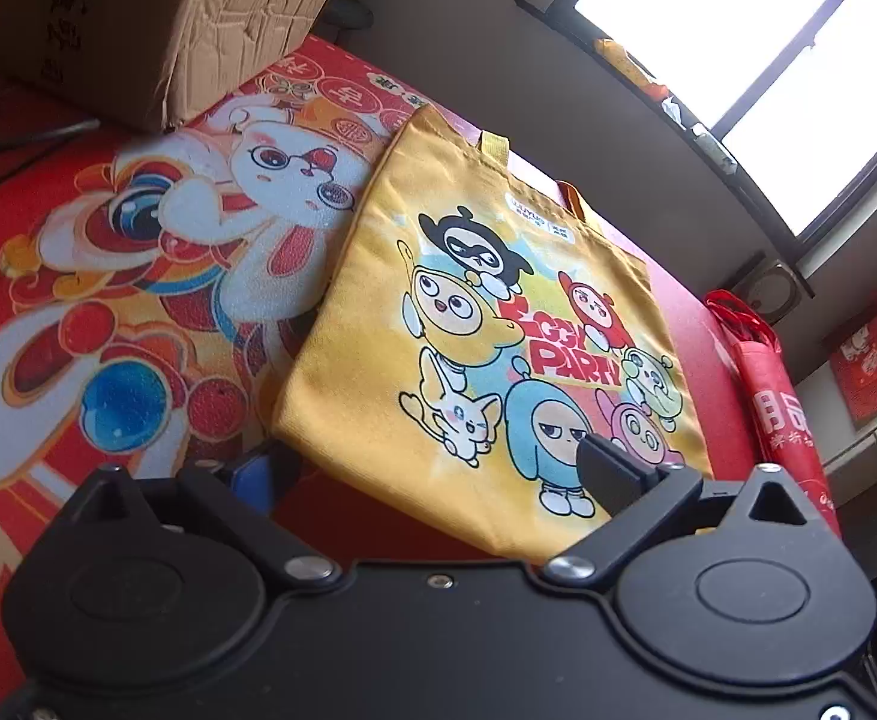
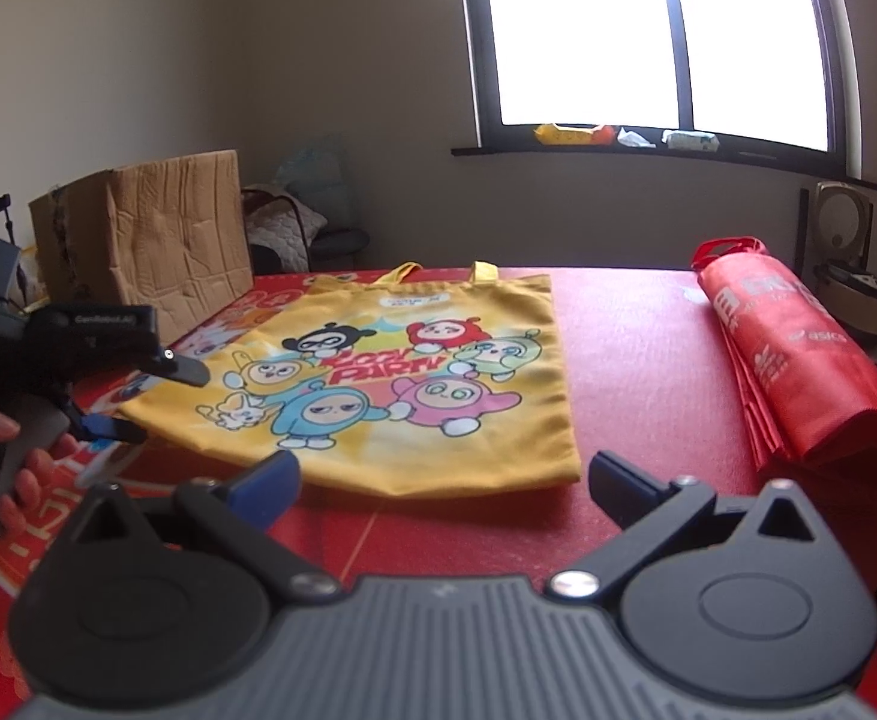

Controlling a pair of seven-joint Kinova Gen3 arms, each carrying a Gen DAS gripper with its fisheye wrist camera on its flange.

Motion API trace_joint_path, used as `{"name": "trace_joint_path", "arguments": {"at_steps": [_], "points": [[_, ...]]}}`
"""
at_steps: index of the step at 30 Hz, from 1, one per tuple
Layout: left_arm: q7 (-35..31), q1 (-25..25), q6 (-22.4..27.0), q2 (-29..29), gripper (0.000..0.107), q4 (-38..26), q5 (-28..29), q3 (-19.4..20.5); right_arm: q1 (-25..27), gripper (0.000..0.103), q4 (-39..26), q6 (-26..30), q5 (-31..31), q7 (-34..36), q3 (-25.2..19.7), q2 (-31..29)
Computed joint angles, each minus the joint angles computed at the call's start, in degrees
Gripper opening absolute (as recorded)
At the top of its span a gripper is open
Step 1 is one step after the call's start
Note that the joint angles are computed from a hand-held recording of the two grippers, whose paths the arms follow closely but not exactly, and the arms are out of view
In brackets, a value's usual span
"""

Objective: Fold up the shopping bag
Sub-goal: 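Lower the left gripper onto the bag's bottom hem and close it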

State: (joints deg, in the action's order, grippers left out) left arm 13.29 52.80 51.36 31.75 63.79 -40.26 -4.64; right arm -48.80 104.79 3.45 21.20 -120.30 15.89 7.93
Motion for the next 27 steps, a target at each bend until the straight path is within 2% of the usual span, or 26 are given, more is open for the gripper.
{"name": "trace_joint_path", "arguments": {"at_steps": [2, 7, 12, 15, 22, 24, 26, 27], "points": [[0.95, 0.67, 0.16, 0.38, 0.095, -0.37, -0.43, -0.29, -1.20, 0.103, -0.18, 0.32, 0.46, -0.60, 1.00, 0.02], [1.84, 0.38, 0.27, 0.65, 0.095, -0.82, 0.27, -0.14, -0.03, 0.103, -0.03, 0.41, 0.83, -0.84, -0.17, 0.02], [-2.01, 0.72, 5.86, 3.09, 0.095, -5.72, 0.65, 0.10, -0.45, 0.103, 0.04, 0.60, 1.70, -1.97, 0.30, 0.13], [-3.69, 0.78, 6.95, 4.10, 0.095, -7.32, 1.05, -0.01, 2.82, 0.103, 0.06, 0.47, 0.74, -0.70, -3.19, 0.07], [-5.99, 1.10, 8.40, 5.48, 0.095, -9.72, 1.45, -0.70, 2.31, 0.103, 0.17, 0.64, 1.11, -0.62, -2.60, 0.18], [-6.37, 1.19, 8.43, 5.60, 0.093, -9.89, 1.58, -0.90, 2.81, 0.103, 0.18, 0.63, 0.89, -0.49, -2.97, 0.17], [-7.03, 1.16, 8.84, 6.00, 0.084, -10.56, 1.72, -1.03, 2.17, 0.103, 0.12, 0.80, 1.32, -0.57, -2.28, 0.21], [-7.33, 1.19, 9.04, 6.13, 0.084, -10.77, 1.76, -1.12, 1.89, 0.103, 0.02, 1.08, 1.82, -0.50, -2.02, 0.25]]}}
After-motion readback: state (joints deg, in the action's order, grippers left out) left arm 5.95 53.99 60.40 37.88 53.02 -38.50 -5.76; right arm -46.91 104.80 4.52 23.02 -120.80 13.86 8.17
